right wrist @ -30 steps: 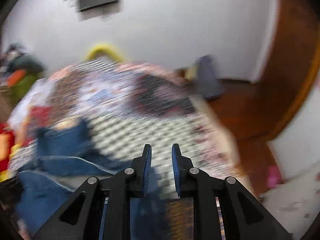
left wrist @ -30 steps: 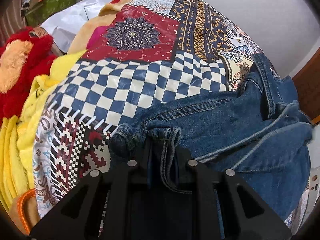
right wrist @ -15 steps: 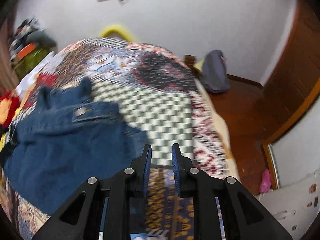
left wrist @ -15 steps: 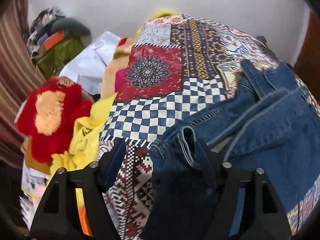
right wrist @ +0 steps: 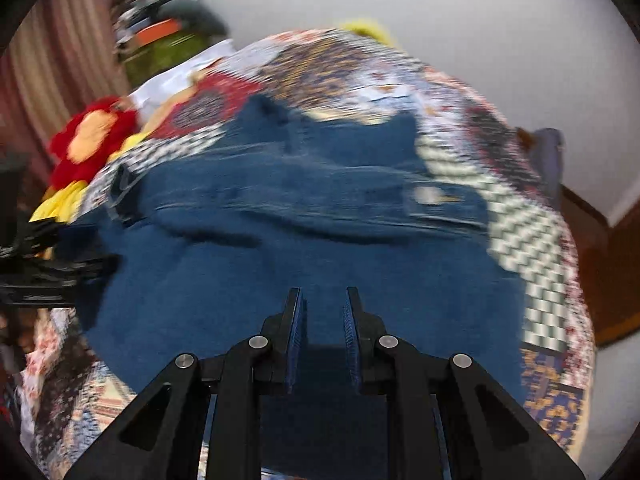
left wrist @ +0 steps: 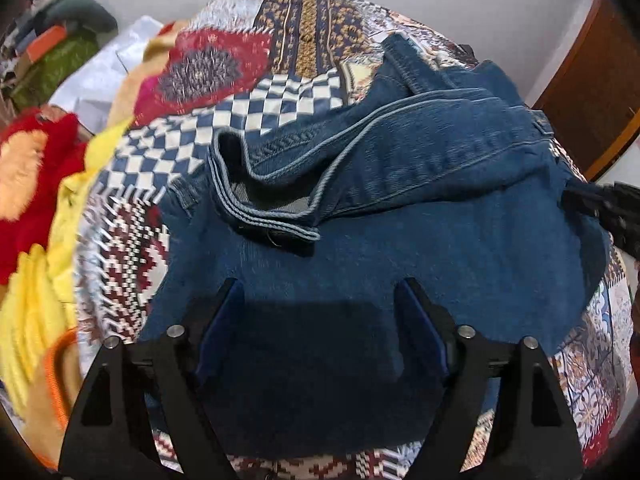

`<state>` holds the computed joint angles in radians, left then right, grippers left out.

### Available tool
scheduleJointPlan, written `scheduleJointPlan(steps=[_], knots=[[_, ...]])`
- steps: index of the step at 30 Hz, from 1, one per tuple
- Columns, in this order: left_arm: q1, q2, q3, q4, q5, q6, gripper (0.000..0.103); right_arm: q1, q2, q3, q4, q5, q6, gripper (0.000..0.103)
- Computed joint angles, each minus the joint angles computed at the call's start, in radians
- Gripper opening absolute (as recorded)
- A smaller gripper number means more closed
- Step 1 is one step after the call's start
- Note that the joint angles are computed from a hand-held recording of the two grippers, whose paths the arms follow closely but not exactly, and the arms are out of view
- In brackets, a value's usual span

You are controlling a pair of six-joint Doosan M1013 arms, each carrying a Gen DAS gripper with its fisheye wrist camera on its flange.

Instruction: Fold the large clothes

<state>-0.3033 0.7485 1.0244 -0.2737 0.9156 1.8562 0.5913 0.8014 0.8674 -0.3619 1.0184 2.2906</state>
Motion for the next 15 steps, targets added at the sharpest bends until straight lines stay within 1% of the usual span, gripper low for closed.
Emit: scheduleJointPlan(steps=[1,2,3,5,6,7,9,12,14,15], knots=[[0.003,0.007,-0.009,-0.002,-0.009,-0.013,0.085,0.004,0.018,-0.028,0.003,0.017,-0.022,0.016],[0.003,0.016,-0.023,0.02,-0.014,-0.039,0.085,0.008,0.034,-0.054,-0.005,0.039,-0.037,0.016],[0.002,0.026,-0.04,0.04,-0.012,-0.058,0.084,0.013,0.055,-0.086,-0.019,0.069,-0.051,0.016],[0.007,0.056,-0.094,0.038,0.008,-0.082,0.084,0.017,0.093,-0.146,-0.041,0.116,-0.075,0.016],[0.005,0.066,-0.114,0.067,0.007,-0.108,0.084,0.016,0.108,-0.171,-0.046,0.131,-0.082,0.016],[0.003,0.081,-0.143,0.095,0.014,-0.129,0.084,0.014,0.116,-0.185,-0.044,0.137,-0.087,0.016],[0.003,0.107,-0.196,0.107,0.032,-0.135,0.084,0.005,0.133,-0.221,-0.019,0.155,-0.115,0.016],[-0.006,0.137,-0.26,0.171,0.033,-0.158,0.084,-0.008,0.15,-0.262,0.02,0.176,-0.167,0.016],[-0.011,0.156,-0.297,0.212,0.029,-0.177,0.085,-0.012,0.149,-0.264,-0.005,0.157,-0.163,0.016],[-0.015,0.168,-0.317,0.238,0.029,-0.196,0.085,-0.013,0.153,-0.273,-0.023,0.16,-0.145,0.016]])
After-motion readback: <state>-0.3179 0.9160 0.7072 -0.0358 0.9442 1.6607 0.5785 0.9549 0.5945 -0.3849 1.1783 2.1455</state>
